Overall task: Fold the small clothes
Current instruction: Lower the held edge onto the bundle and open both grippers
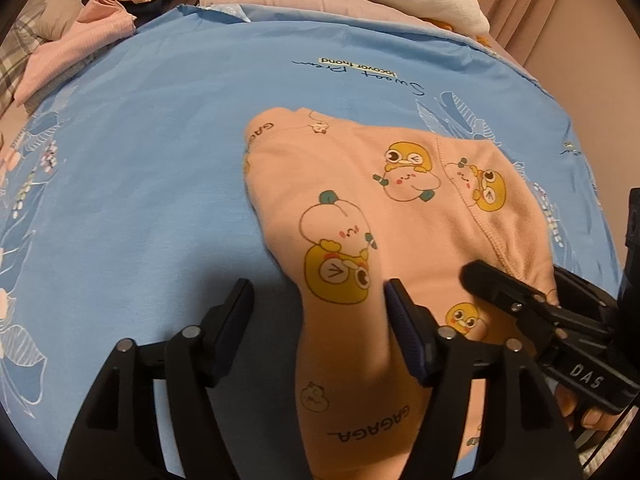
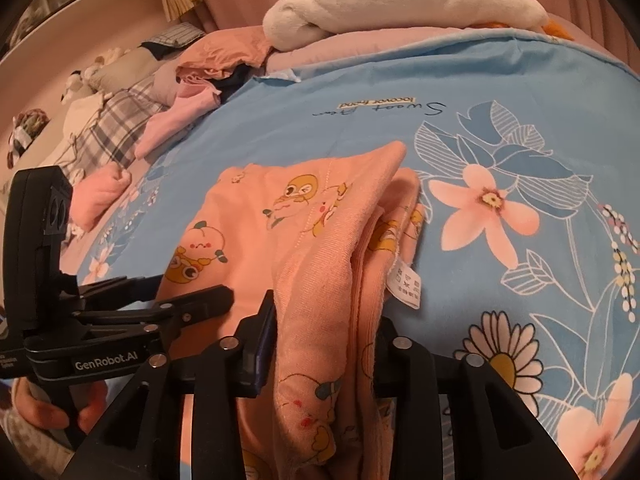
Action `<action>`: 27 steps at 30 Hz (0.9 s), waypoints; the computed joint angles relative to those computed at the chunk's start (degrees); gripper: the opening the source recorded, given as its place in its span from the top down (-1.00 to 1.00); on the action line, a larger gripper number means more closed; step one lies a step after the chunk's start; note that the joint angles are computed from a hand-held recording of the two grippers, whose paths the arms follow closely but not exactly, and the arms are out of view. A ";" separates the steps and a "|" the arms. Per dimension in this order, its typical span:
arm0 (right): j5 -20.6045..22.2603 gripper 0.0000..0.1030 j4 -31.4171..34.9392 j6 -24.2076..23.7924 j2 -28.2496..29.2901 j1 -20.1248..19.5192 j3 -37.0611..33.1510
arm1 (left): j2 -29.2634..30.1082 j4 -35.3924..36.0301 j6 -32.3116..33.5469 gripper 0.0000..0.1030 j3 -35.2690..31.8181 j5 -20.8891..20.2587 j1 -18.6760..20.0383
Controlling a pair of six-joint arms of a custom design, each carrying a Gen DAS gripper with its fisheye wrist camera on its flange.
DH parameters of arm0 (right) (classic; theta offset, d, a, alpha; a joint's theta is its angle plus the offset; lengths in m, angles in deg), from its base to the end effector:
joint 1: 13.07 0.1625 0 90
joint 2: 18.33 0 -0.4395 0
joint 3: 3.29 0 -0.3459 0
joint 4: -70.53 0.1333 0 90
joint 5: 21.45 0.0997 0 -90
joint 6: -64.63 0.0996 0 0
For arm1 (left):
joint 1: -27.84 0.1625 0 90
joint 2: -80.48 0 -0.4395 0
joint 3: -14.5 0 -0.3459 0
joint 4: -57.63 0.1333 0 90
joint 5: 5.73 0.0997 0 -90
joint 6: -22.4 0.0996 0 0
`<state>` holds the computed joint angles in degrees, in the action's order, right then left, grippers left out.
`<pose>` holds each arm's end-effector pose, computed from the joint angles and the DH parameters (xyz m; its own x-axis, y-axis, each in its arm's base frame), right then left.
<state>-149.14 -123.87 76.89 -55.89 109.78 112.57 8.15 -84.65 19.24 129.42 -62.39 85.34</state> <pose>0.3552 -0.4167 0.0648 -0.8956 -0.0384 0.4431 -0.3039 0.7804 -0.5465 -0.1102 -0.5230 0.2819 -0.7823 0.3245 -0.5317 0.4872 0.8505 -0.1979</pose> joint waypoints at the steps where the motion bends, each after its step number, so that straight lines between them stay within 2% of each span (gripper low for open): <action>1: -0.14 0.20 -0.03 0.71 -0.29 -0.08 0.41 | -0.07 -0.07 -0.04 -0.45 0.13 0.65 -0.10; 6: -0.33 0.15 0.01 2.96 -1.23 -0.25 1.77 | -1.00 0.55 -0.81 -0.57 0.58 2.01 -0.13; 27: -2.89 0.15 4.30 6.36 -2.79 1.87 3.21 | -6.17 4.76 -4.99 -0.58 4.25 4.96 -2.39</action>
